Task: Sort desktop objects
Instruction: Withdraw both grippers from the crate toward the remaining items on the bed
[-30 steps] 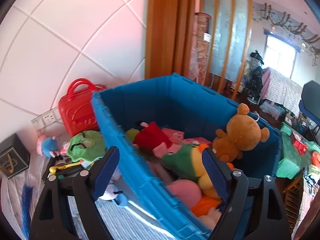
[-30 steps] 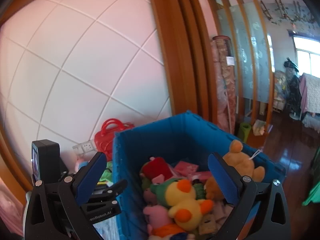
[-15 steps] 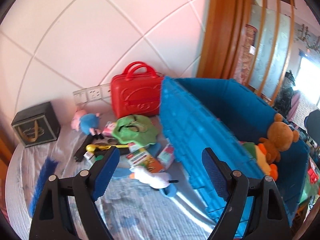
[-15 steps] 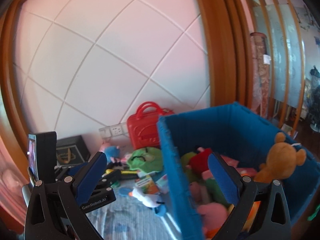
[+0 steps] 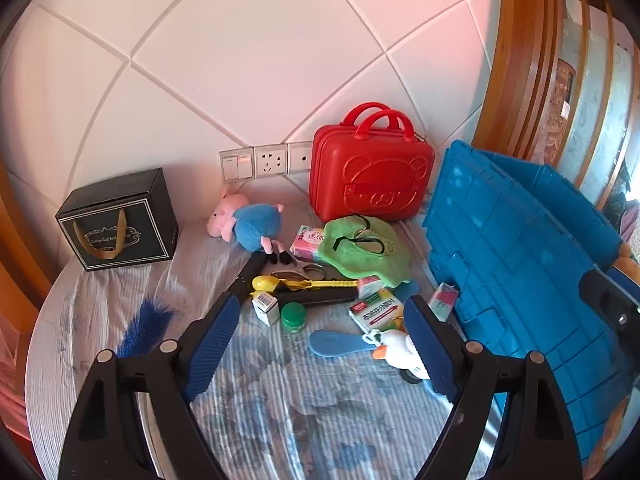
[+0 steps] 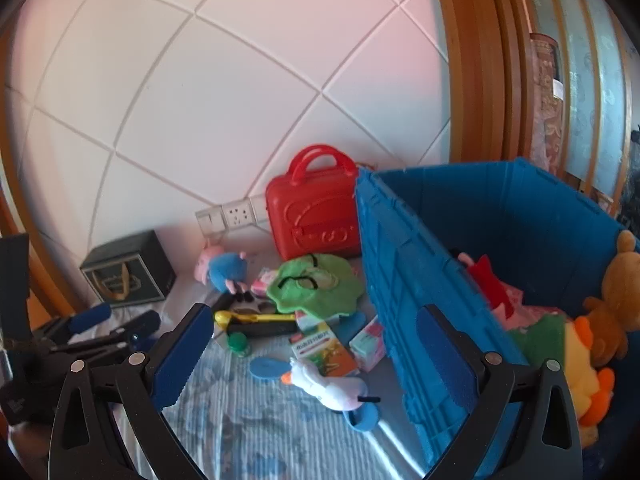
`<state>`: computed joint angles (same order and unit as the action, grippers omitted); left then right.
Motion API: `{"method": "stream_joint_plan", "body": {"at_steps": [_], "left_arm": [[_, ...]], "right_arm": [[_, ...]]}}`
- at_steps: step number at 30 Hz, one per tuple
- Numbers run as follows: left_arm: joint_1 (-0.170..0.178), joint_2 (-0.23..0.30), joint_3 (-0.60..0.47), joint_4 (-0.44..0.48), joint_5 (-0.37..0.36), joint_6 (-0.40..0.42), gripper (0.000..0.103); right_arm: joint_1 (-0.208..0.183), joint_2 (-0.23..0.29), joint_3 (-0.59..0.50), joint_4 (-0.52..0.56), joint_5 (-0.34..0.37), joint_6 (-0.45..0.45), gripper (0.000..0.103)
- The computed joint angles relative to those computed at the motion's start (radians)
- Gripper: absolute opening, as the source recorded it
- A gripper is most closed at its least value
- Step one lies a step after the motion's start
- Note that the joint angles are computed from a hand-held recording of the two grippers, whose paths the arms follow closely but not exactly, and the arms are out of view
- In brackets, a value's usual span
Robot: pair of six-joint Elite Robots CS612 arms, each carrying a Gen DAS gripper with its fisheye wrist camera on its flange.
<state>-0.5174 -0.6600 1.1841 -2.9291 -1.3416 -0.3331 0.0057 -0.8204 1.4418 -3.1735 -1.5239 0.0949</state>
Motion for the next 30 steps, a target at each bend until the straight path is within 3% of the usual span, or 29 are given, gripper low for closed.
{"method": "stream_joint_plan", "body": {"at_steps": [4,8,12,18,25,28,30], "left_arm": [[0.012,0.040,-0.027,-0.005,-0.016,0.000,0.084],[0.019,0.090,-0.063,0.017,-0.046,-0.023,0.084],[0.016,0.128,-0.076,0.001,-0.027,-0.040,0.084],[0.021,0.166,-0.077,-0.027,0.011,-0.076,0.084],[0.035,0.177,-0.068,-0.019,0.041,-0.112,0.084],[0.042,0.182,-0.069,-0.002,0.051,-0.113,0.084],[0.049,0.193,-0.083,0.017,0.056,-0.130,0.084]], "right_arm": [[0.007,0.040,-0.023,0.039,-0.019,0.017,0.103],[0.013,0.091,-0.054,0.088,-0.040,-0.023,0.103],[0.009,0.138,-0.066,0.075,-0.047,-0.039,0.103],[0.013,0.216,-0.126,0.110,-0.063,-0.147,0.102],[0.025,0.294,-0.246,0.239,-0.103,-0.205,0.102],[0.030,0.326,-0.310,0.343,-0.128,-0.205,0.102],[0.024,0.332,-0.324,0.392,-0.088,-0.170,0.100]]}}
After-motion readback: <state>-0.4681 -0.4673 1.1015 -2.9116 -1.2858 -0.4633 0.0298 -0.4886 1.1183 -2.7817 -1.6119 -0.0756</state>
